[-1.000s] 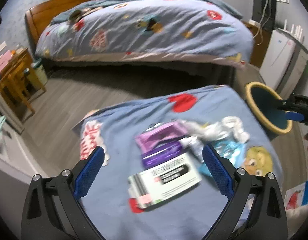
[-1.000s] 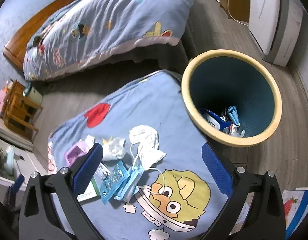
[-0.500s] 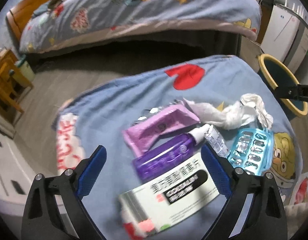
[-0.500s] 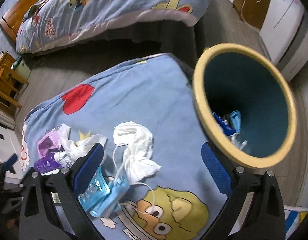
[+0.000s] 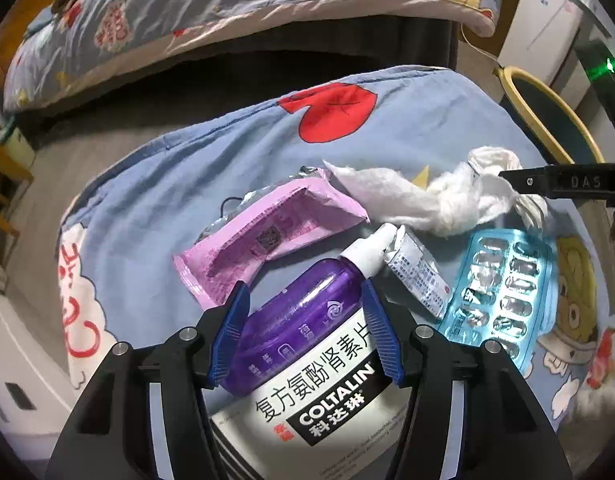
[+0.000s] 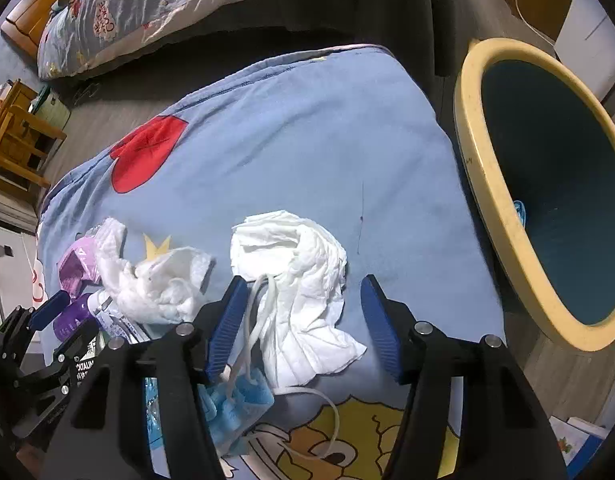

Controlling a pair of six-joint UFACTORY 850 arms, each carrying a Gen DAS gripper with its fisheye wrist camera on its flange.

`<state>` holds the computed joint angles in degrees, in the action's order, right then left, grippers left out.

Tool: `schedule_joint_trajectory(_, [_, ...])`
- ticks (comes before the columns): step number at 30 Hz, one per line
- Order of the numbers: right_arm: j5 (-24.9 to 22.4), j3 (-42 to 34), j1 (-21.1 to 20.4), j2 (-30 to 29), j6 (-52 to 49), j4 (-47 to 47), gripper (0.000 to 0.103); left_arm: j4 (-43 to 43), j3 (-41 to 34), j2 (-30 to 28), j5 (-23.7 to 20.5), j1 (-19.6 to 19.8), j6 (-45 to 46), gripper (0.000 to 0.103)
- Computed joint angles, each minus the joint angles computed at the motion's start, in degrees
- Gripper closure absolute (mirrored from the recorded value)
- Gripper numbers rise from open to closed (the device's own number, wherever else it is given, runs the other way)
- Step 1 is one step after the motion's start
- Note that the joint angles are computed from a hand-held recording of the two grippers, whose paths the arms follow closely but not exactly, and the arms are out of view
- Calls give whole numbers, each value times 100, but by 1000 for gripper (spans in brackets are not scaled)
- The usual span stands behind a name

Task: Collect trash
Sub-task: 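Move both grippers back to the cushion toward the purple bottle and white tissue, then grasp the purple spray bottle with the left gripper while the right grasps the white tissue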

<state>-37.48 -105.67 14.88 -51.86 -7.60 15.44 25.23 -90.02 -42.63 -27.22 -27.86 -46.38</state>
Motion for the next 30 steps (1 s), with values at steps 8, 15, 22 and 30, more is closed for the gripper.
schedule_joint_trajectory(8, [-250,-80,-107,-33,-334,447,78,-635,60,62,56,122,473,48])
schedule_joint_trajectory(15, [-316,-89,-231,13,-586,1060,85,-696,186,136,108,155,504,50])
schedule_joint_trajectory(22, [168,42,-343,104,-356,1308,56,-630,309,249,240,186,316,51])
schedule_joint_trajectory(30, [-62,-152,-208,-90,-11,533,62,-658,304,252,143,142,590,55])
